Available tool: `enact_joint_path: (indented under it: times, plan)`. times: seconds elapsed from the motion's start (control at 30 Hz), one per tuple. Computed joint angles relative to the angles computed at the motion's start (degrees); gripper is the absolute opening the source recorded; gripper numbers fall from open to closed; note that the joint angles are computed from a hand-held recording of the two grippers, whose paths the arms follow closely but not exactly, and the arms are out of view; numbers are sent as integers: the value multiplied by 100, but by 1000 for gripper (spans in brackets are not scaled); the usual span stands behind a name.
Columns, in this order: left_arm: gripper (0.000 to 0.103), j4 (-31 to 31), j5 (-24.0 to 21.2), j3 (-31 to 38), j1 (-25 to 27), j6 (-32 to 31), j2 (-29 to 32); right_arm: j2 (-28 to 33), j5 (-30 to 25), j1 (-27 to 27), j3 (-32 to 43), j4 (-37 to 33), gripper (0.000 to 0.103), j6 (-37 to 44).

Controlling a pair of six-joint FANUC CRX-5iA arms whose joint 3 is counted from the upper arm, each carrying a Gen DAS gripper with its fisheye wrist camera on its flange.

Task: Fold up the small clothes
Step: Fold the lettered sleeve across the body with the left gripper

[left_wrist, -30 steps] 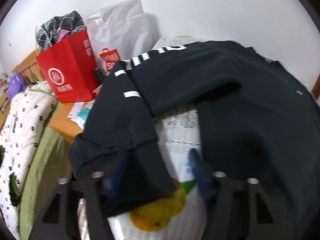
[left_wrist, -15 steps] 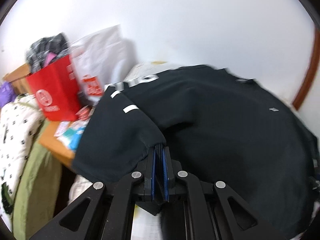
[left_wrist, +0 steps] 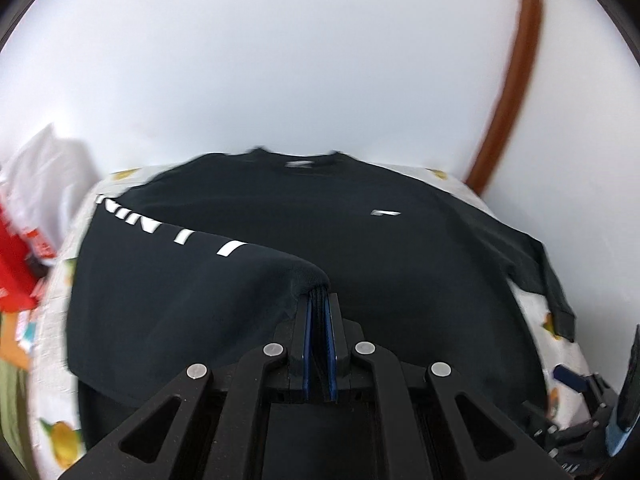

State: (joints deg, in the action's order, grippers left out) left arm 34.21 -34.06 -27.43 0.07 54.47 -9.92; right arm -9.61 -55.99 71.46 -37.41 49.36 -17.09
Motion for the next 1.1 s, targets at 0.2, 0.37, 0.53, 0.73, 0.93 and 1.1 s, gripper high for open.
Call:
enact_joint_path:
  times: [0.2, 0.37, 0.53, 0.73, 0.93, 1.1]
  plan:
    - [6, 30, -96, 334, -568, 131, 465, -228, -130, 99, -282, -70, 103, -180]
    - [7, 102, -175, 557, -871, 58, 735, -236, -94, 90, -338, -161, 103, -242]
    - [19, 1013, -446, 400, -795, -604, 745, -125, 21, 8, -243, -173, 103, -120]
    - [45, 1363, -354, -19, -195, -1064, 314, 152, 299, -214, 67, 59, 103, 247]
    - [46, 789, -208, -257, 738, -768, 37, 592, 1002, -788, 569, 103, 101, 895]
    - [46, -158, -176, -181, 1506, -110, 118, 1252, 1260, -1249, 1333, -644, 76, 2128]
